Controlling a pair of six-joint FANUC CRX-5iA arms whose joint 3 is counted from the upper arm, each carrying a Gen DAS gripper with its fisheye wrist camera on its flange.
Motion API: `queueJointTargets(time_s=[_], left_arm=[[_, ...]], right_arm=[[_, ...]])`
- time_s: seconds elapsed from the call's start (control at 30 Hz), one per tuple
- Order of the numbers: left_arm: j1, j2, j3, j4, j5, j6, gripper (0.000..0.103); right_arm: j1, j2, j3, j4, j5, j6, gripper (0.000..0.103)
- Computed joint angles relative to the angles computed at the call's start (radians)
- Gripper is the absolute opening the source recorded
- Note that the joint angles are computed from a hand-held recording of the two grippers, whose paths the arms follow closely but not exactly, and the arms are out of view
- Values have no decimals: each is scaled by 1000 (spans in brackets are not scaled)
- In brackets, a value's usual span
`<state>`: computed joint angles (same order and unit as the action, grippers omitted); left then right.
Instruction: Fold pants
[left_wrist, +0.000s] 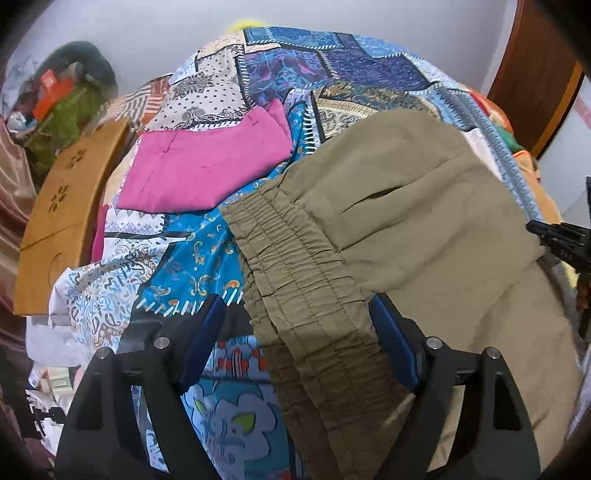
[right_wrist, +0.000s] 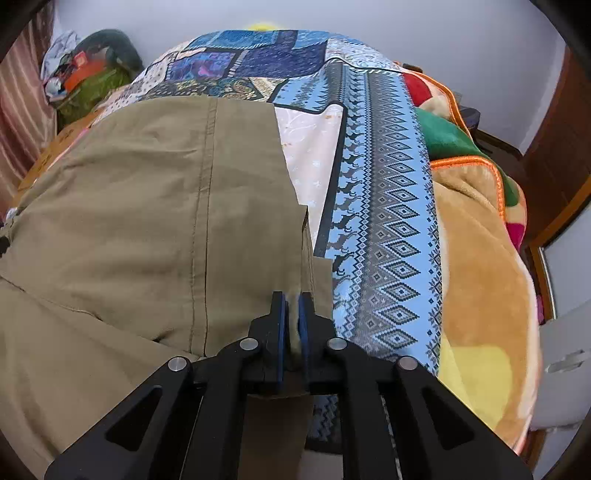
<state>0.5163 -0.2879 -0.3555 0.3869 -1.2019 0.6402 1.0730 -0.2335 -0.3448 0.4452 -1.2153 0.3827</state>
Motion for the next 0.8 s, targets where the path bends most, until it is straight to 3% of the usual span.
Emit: queueJointTargets(time_s=[0.1,0.23,0.53,0.8], left_arm=[[28,2,23,23,-30,-3,82],[40,28,57,35,7,17,82],[-13,225,184,11,13,188,82],[-62,314,210,4,23,184,82]], right_arm=[[23,9,32,29,-75,4,20],[52,-27,10,146,-57,-34,52],[-86,69,108,166,99,81,53],[-218,235,231,47,210,209,53]])
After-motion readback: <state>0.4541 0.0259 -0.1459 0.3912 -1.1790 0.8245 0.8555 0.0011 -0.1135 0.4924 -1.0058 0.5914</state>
